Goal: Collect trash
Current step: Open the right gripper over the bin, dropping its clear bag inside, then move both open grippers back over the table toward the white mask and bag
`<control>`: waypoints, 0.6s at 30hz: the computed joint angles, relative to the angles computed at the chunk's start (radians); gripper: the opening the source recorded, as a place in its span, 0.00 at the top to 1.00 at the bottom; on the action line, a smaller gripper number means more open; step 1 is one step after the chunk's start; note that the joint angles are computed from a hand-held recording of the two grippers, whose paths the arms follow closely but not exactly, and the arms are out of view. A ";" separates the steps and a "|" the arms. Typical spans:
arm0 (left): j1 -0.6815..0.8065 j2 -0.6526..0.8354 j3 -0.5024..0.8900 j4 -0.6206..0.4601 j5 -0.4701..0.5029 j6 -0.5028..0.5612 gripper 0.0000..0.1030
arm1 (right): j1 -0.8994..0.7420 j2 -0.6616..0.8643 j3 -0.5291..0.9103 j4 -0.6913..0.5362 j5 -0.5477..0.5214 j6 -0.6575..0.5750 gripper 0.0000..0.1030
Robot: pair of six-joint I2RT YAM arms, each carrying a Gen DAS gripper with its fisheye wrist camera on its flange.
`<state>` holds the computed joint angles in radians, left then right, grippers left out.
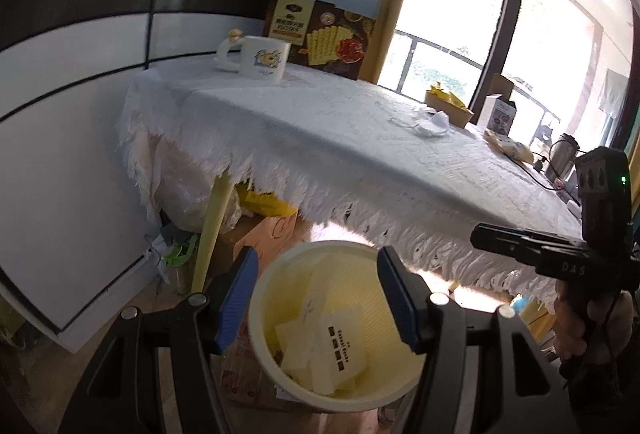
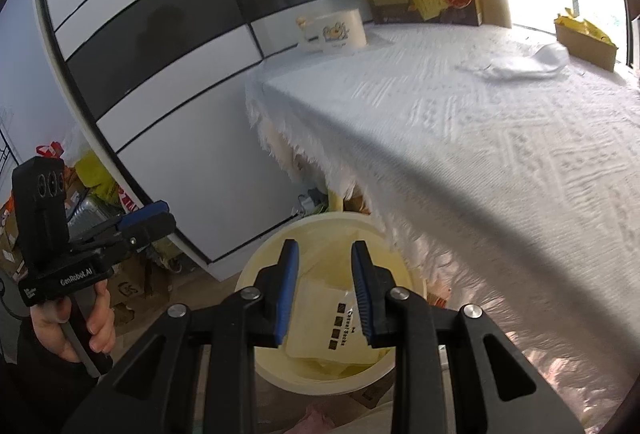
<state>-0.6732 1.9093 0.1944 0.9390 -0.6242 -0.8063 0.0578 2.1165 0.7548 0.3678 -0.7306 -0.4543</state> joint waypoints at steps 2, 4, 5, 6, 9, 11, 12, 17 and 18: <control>0.004 -0.020 0.021 -0.030 0.005 0.019 0.40 | -0.011 -0.011 0.000 -0.006 0.000 -0.008 0.76; 0.012 -0.034 0.045 -0.055 0.014 0.041 0.40 | -0.028 -0.024 0.011 -0.030 -0.003 -0.023 0.76; 0.014 -0.036 0.052 -0.058 0.018 0.048 0.40 | -0.040 -0.035 0.019 -0.050 -0.003 -0.033 0.76; 0.019 -0.039 0.066 -0.067 0.024 0.059 0.40 | -0.048 -0.041 0.025 -0.061 -0.004 -0.041 0.76; 0.032 -0.041 0.116 -0.103 0.047 0.096 0.40 | -0.084 -0.059 0.052 -0.109 -0.008 -0.077 0.76; 0.045 -0.037 0.161 -0.135 0.067 0.123 0.40 | -0.108 -0.065 0.082 -0.142 -0.008 -0.092 0.76; 0.051 -0.034 0.179 -0.145 0.076 0.135 0.40 | -0.118 -0.065 0.101 -0.161 -0.008 -0.096 0.76; 0.082 -0.022 0.268 -0.192 0.115 0.192 0.40 | -0.150 -0.044 0.189 -0.210 0.003 -0.092 0.76; 0.090 -0.018 0.290 -0.205 0.124 0.204 0.40 | -0.156 -0.038 0.208 -0.221 0.004 -0.092 0.75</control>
<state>-0.5833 1.8916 0.4840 0.7343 -0.4998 -0.6028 -0.0986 2.0781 0.9631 0.1464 -0.7265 -0.5467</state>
